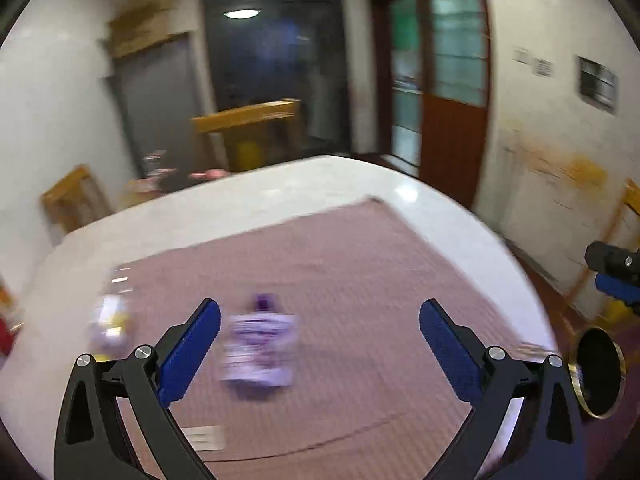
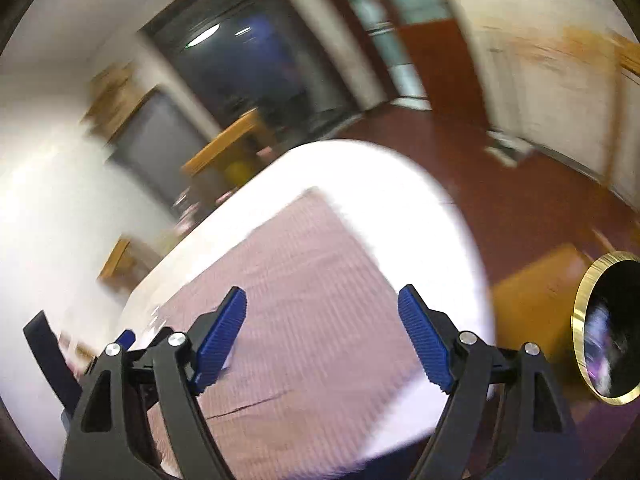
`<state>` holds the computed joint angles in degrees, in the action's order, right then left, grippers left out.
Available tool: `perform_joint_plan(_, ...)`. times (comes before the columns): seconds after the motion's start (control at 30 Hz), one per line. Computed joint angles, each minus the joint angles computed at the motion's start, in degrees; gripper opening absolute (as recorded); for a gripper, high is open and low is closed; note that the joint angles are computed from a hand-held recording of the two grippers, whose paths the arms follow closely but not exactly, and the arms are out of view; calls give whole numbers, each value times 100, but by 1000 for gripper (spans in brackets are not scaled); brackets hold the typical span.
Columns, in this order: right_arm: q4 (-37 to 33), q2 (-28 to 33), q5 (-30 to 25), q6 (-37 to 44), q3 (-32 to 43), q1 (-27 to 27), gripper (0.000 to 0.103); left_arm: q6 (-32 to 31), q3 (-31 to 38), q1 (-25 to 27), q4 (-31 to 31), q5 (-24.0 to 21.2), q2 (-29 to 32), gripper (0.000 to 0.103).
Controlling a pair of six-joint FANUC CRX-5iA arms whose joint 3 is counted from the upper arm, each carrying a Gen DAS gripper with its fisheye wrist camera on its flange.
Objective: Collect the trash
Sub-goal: 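Swing both grippers back over the striped cloth, then grasp the purple drink pouch with the right gripper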
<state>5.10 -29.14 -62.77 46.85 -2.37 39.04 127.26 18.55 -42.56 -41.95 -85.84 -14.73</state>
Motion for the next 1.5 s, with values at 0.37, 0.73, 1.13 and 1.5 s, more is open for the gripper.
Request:
perform_joint_plan(0.37,-374,995,236,1053,1124,1376,79,663,-18,-729,-1732,-1633,-874,97)
perform_joint_plan(0.73,-15,1077,197,530,1024,1855,79,743,44,-187,-1378,-1553,-1285,97)
perform_joint_plan(1.13,-9,1545,-33,594,1362,1918,79,248,-621,2058,324,-519,-1873,97)
perform_joint_plan(1.5,-2050,2629,-769,1295,1936,1040,65,-1205,-1530,5078,2465,370,-2492,97)
